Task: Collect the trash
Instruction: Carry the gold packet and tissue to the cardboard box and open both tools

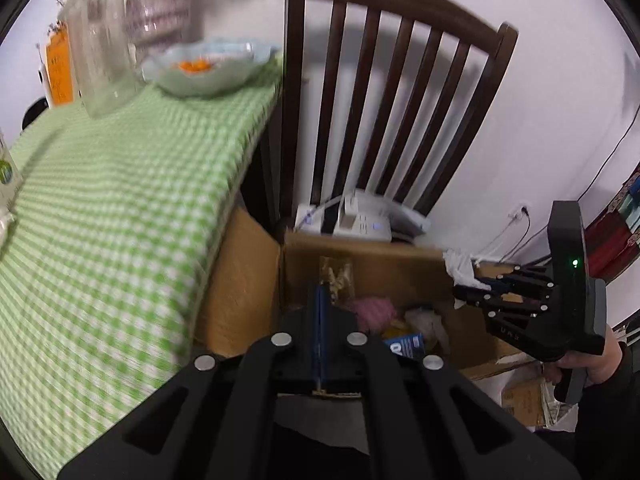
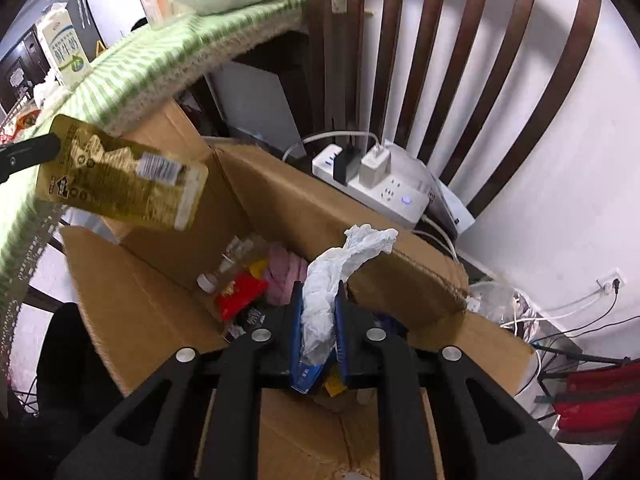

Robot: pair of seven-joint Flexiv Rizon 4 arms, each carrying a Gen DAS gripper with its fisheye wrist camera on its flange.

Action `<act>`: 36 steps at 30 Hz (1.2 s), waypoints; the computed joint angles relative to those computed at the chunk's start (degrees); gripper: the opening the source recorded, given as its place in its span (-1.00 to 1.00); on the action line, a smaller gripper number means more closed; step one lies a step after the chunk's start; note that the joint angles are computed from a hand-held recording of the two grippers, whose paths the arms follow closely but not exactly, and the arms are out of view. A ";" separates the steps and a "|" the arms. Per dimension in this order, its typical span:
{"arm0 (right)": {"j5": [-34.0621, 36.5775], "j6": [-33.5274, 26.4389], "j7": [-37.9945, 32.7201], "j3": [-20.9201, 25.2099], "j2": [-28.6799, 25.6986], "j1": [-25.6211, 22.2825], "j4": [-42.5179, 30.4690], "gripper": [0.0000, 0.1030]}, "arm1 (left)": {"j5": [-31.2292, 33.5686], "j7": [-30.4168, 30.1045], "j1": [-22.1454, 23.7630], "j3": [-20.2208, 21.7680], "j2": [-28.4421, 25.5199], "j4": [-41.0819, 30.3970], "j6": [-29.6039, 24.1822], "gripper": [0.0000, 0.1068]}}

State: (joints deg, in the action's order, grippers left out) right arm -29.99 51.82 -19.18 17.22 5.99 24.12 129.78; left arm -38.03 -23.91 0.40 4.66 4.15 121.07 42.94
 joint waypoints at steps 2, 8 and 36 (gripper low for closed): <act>1.28 1.44 -0.52 -0.19 0.53 -0.26 1.11 -0.71 | 0.87 -0.43 -0.25 -0.37 -0.38 0.32 1.12 -1.00; 1.51 1.73 0.87 -0.24 0.91 -1.11 2.09 -0.26 | 4.40 -5.56 -0.74 -1.72 -3.20 -0.75 3.01 -0.43; -33.76 -4.39 13.18 -2.76 -8.25 2.58 -18.36 0.46 | -53.51 26.72 -3.07 2.43 5.66 -1.16 26.89 0.50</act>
